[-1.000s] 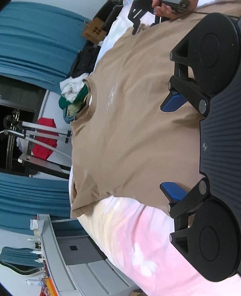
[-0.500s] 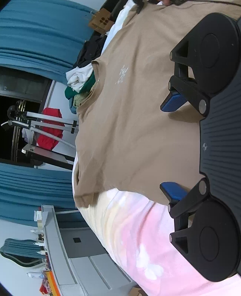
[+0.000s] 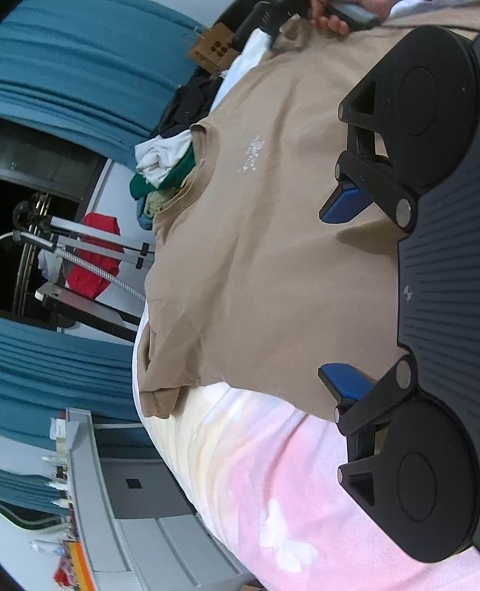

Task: Fold clothes
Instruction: 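Grasp the shirt sleeve with the right gripper and lift it, then fold the held sleeve side over the shirt body, open the right gripper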

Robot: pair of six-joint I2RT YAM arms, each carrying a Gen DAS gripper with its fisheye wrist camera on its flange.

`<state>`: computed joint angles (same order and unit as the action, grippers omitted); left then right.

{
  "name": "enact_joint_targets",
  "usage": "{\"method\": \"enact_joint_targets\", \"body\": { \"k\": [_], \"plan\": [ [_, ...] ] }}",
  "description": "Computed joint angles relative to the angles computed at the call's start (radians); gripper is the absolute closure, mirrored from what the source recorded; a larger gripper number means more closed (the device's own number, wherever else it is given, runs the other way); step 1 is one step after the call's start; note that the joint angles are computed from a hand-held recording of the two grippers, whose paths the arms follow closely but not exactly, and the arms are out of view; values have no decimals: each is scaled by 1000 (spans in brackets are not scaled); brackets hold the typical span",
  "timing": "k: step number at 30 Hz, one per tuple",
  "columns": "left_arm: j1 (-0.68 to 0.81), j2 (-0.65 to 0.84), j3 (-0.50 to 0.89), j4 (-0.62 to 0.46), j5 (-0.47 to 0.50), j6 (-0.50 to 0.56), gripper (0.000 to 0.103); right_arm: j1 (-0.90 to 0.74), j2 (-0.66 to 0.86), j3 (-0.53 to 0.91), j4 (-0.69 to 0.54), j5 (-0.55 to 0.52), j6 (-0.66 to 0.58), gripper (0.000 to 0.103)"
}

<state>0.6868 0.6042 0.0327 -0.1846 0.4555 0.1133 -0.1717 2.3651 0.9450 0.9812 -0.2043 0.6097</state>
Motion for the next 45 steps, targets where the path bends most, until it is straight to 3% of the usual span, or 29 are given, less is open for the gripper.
{"method": "enact_joint_targets", "body": {
  "k": [1, 3, 7, 9, 14, 19, 22, 25, 28, 31, 32, 33, 35, 40, 42, 45],
  "plan": [
    [11, 15, 15, -15, 5, 9, 18, 46, -38, 19, -104, 114, -97, 86],
    [32, 46, 54, -63, 5, 42, 19, 141, -94, 64, -265, 331, -261, 97],
    [111, 16, 95, -156, 18, 126, 19, 267, -197, 7, -222, 566, -428, 98],
    [207, 43, 125, -191, 91, 175, 19, 337, -247, -16, -198, 671, -523, 98],
    [381, 102, 181, -237, 220, 268, 19, 535, -298, 15, -200, 828, -695, 98],
    [491, 199, 218, -244, 296, 326, 19, 734, -215, 148, -309, 924, -688, 98],
    [532, 261, 223, -197, 303, 316, 19, 819, -84, 301, -415, 986, -699, 97],
    [527, 324, 220, -135, 291, 287, 19, 867, 19, 453, -576, 989, -651, 96],
    [483, 369, 209, -86, 258, 266, 19, 859, 52, 547, -780, 885, -550, 86],
    [451, 416, 209, -70, 266, 255, 19, 840, -10, 486, -786, 745, -498, 60],
    [441, 414, 205, -62, 264, 251, 19, 830, -50, 440, -769, 681, -480, 41],
    [427, 403, 198, -55, 259, 243, 19, 819, -92, 395, -754, 615, -461, 30],
    [403, 376, 179, -45, 253, 224, 19, 816, -196, 268, -708, 526, -429, 31],
    [350, 319, 131, -60, 231, 221, 19, 840, -564, -126, -587, 421, -334, 31],
    [320, 241, 102, -83, 203, 224, 19, 845, -751, -279, -594, 391, -284, 31],
    [306, 128, 90, -212, 209, 293, 19, 877, -1048, -451, -692, 428, -224, 31]
  ]
}}
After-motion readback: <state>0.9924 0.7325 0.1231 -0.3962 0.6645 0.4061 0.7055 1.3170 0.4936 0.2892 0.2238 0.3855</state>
